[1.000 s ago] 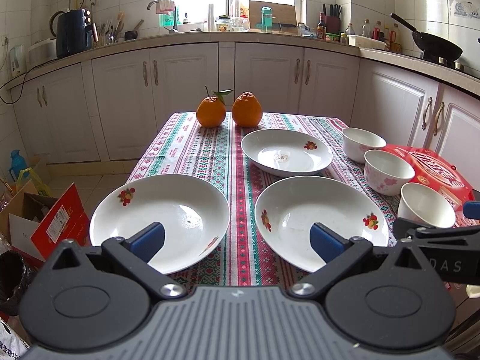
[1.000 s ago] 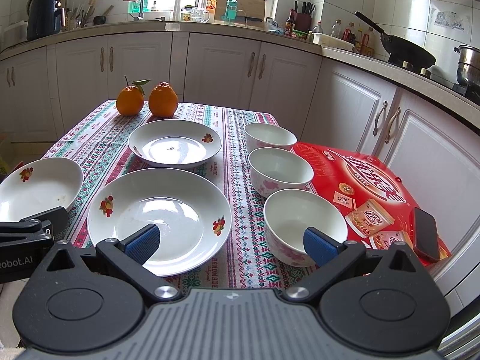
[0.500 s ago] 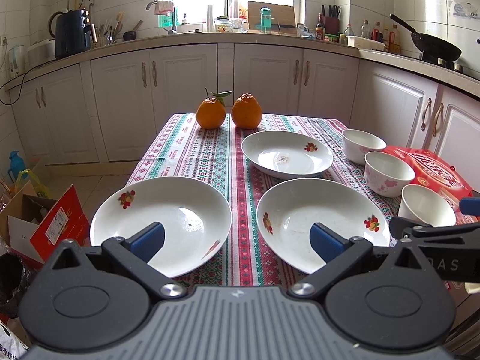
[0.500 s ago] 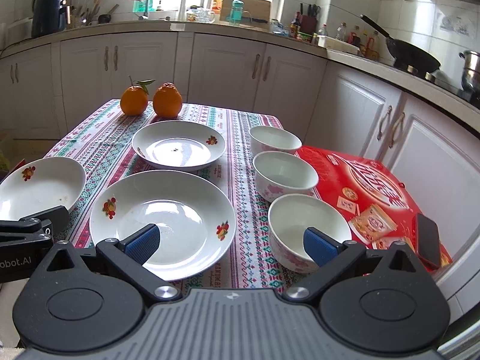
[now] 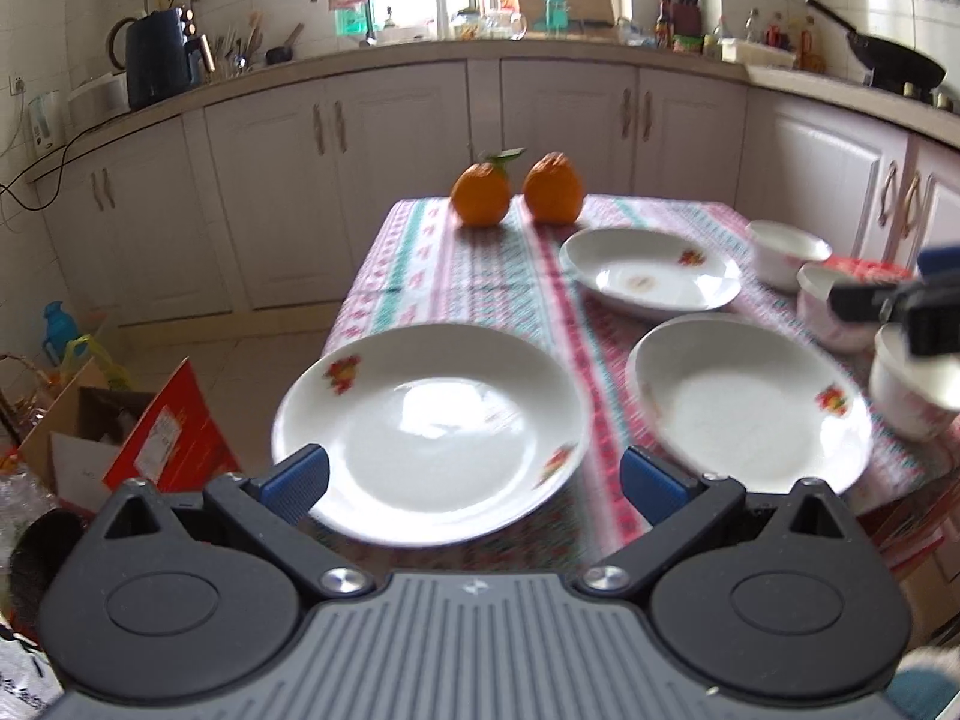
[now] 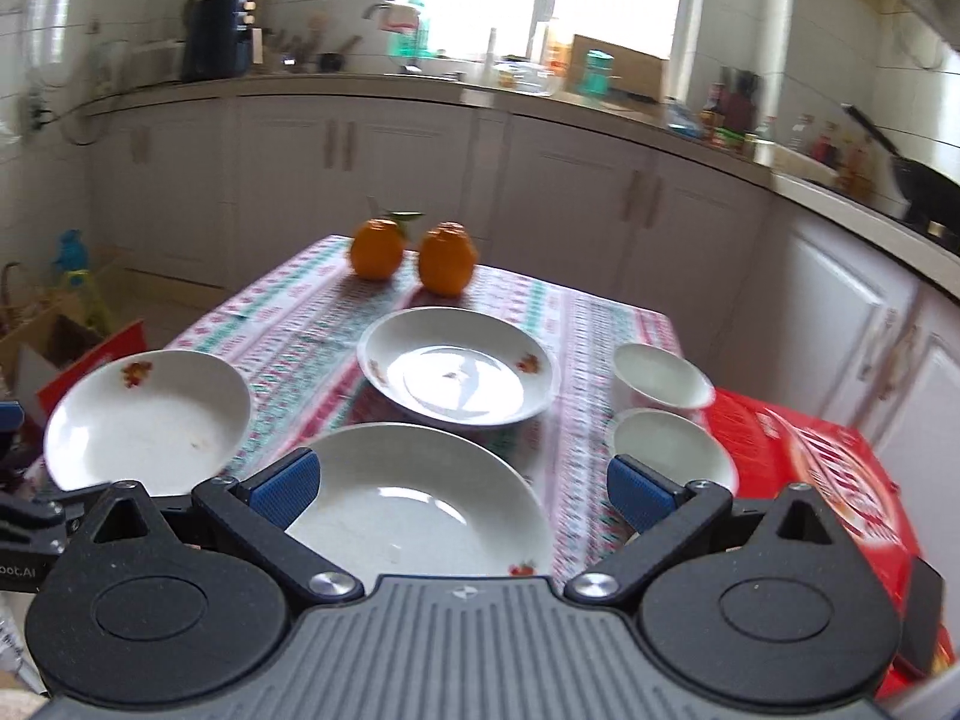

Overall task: Organize plates and bowls
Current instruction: 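Reach the left tool to the large white plate and grasp its rim, then grasp another white plate rim with the right tool while the left tool lifts its plate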

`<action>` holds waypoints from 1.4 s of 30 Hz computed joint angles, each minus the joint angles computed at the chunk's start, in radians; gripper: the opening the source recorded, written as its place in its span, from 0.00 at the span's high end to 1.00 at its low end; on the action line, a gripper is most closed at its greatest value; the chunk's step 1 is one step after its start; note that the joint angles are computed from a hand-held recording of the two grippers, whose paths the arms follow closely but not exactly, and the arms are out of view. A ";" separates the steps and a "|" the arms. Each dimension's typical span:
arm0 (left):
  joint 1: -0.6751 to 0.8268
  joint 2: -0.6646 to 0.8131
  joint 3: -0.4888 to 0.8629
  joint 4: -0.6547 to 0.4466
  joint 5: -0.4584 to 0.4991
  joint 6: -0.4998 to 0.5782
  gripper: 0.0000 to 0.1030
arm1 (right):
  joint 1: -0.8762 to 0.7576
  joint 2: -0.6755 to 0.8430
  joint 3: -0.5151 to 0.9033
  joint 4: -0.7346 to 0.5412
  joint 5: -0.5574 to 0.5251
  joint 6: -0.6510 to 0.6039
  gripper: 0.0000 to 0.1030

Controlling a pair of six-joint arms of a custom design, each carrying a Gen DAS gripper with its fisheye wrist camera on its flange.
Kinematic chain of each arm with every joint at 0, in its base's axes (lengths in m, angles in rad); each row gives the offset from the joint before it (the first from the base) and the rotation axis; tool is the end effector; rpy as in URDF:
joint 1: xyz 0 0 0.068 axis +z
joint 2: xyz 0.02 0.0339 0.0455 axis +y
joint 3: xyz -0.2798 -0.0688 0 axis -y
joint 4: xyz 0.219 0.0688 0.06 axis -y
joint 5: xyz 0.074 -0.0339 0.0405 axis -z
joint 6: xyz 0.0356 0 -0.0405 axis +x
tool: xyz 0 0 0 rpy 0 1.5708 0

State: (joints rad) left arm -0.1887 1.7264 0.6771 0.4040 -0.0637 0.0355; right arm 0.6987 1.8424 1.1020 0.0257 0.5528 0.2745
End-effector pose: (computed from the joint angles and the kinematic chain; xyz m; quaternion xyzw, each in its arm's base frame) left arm 0.3069 -0.0563 0.1640 0.0859 0.8904 -0.0057 0.4471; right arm 0.2999 0.2275 0.2112 -0.0735 0.8795 -0.0327 0.4691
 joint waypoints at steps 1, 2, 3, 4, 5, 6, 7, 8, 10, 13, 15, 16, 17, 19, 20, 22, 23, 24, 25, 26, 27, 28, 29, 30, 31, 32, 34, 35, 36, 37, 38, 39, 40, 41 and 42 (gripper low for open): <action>0.019 0.003 -0.010 0.008 0.011 0.018 0.01 | -0.007 0.007 0.011 0.000 -0.019 -0.016 0.00; 0.034 0.009 -0.018 0.016 0.017 0.032 0.01 | -0.013 0.018 0.023 0.003 -0.032 -0.034 0.00; 0.050 0.016 -0.023 0.021 0.030 0.045 0.01 | -0.019 0.028 0.037 0.002 -0.042 -0.052 0.00; 0.065 0.025 -0.028 0.026 0.043 0.058 0.01 | -0.024 0.039 0.051 0.001 -0.050 -0.065 0.00; 0.076 0.039 -0.025 0.027 0.048 0.067 0.01 | -0.027 0.047 0.064 -0.002 -0.054 -0.075 0.00; 0.084 0.056 -0.019 0.024 0.050 0.074 0.01 | -0.030 0.057 0.079 -0.006 -0.059 -0.083 0.00; 0.092 0.074 -0.008 0.016 0.059 0.079 0.01 | -0.034 0.065 0.090 -0.008 -0.066 -0.087 0.00; 0.098 0.091 -0.002 0.013 0.073 0.081 0.01 | -0.038 0.074 0.103 -0.014 -0.074 -0.090 0.00; 0.112 0.127 0.026 -0.008 0.100 0.082 0.01 | -0.044 0.087 0.120 -0.018 -0.091 -0.095 0.00; 0.121 0.174 0.052 0.003 0.131 0.071 0.01 | -0.049 0.109 0.149 -0.035 -0.106 -0.100 0.00; 0.127 0.197 0.067 0.007 0.146 0.067 0.01 | -0.051 0.128 0.171 -0.049 -0.109 -0.096 0.00; 0.128 0.208 0.074 0.012 0.148 0.065 0.01 | -0.054 0.136 0.180 -0.054 -0.114 -0.093 0.00; 0.129 0.219 0.080 0.016 0.148 0.063 0.01 | -0.056 0.144 0.188 -0.058 -0.119 -0.089 0.00; 0.137 0.236 0.095 0.016 0.158 0.060 0.01 | -0.062 0.159 0.207 -0.074 -0.135 -0.079 0.00; 0.141 0.246 0.106 0.009 0.165 0.056 0.01 | -0.065 0.167 0.217 -0.081 -0.143 -0.080 0.00; 0.141 0.262 0.123 0.001 0.164 0.052 0.01 | -0.066 0.183 0.238 -0.093 -0.149 -0.086 0.00; 0.138 0.266 0.126 0.004 0.154 0.055 0.01 | -0.067 0.190 0.249 -0.098 -0.150 -0.091 0.00; 0.136 0.271 0.131 0.004 0.149 0.058 0.01 | -0.068 0.198 0.258 -0.101 -0.155 -0.095 0.00; 0.136 0.275 0.133 0.009 0.149 0.062 0.00 | -0.070 0.207 0.272 -0.106 -0.160 -0.099 0.00; 0.137 0.278 0.131 0.017 0.155 0.066 0.00 | -0.072 0.215 0.285 -0.113 -0.167 -0.102 0.00; 0.137 0.281 0.130 0.022 0.157 0.072 0.00 | -0.075 0.224 0.298 -0.119 -0.177 -0.106 0.00; 0.138 0.282 0.132 0.022 0.162 0.076 0.00 | -0.078 0.233 0.312 -0.124 -0.190 -0.113 0.00; 0.140 0.282 0.141 0.006 0.167 0.080 0.00 | -0.081 0.245 0.332 -0.134 -0.202 -0.119 0.00; 0.143 0.283 0.156 -0.017 0.172 0.084 0.00 | -0.083 0.257 0.353 -0.146 -0.218 -0.125 0.00; 0.143 0.284 0.167 -0.035 0.173 0.086 0.00 | -0.087 0.270 0.375 -0.156 -0.239 -0.133 0.00; 0.143 0.284 0.170 -0.037 0.174 0.087 0.00 | -0.092 0.281 0.397 -0.166 -0.266 -0.142 0.00; 0.149 0.290 0.149 0.007 0.189 0.099 0.00 | -0.103 0.309 0.451 -0.195 -0.331 -0.156 0.00; 0.152 0.292 0.140 0.025 0.196 0.104 0.00 | -0.109 0.322 0.480 -0.210 -0.366 -0.161 0.00; 0.155 0.292 0.139 0.027 0.202 0.106 0.00 | -0.115 0.337 0.511 -0.224 -0.405 -0.166 0.00; 0.156 0.292 0.139 0.026 0.206 0.108 0.00 | -0.120 0.354 0.547 -0.240 -0.440 -0.171 0.00; 0.158 0.293 0.137 0.033 0.211 0.110 0.00 | -0.124 0.375 0.594 -0.266 -0.469 -0.177 0.00; 0.162 0.297 0.129 0.054 0.219 0.112 0.01 | -0.130 0.394 0.631 -0.277 -0.507 -0.188 0.00; 0.166 0.302 0.112 0.091 0.229 0.118 0.01 | -0.136 0.413 0.668 -0.289 -0.544 -0.205 0.00; 0.170 0.307 0.095 0.127 0.239 0.123 0.00 | -0.139 0.440 0.718 -0.313 -0.572 -0.223 0.00; 0.173 0.309 0.084 0.149 0.246 0.127 0.00 | -0.142 0.468 0.771 -0.338 -0.596 -0.242 0.00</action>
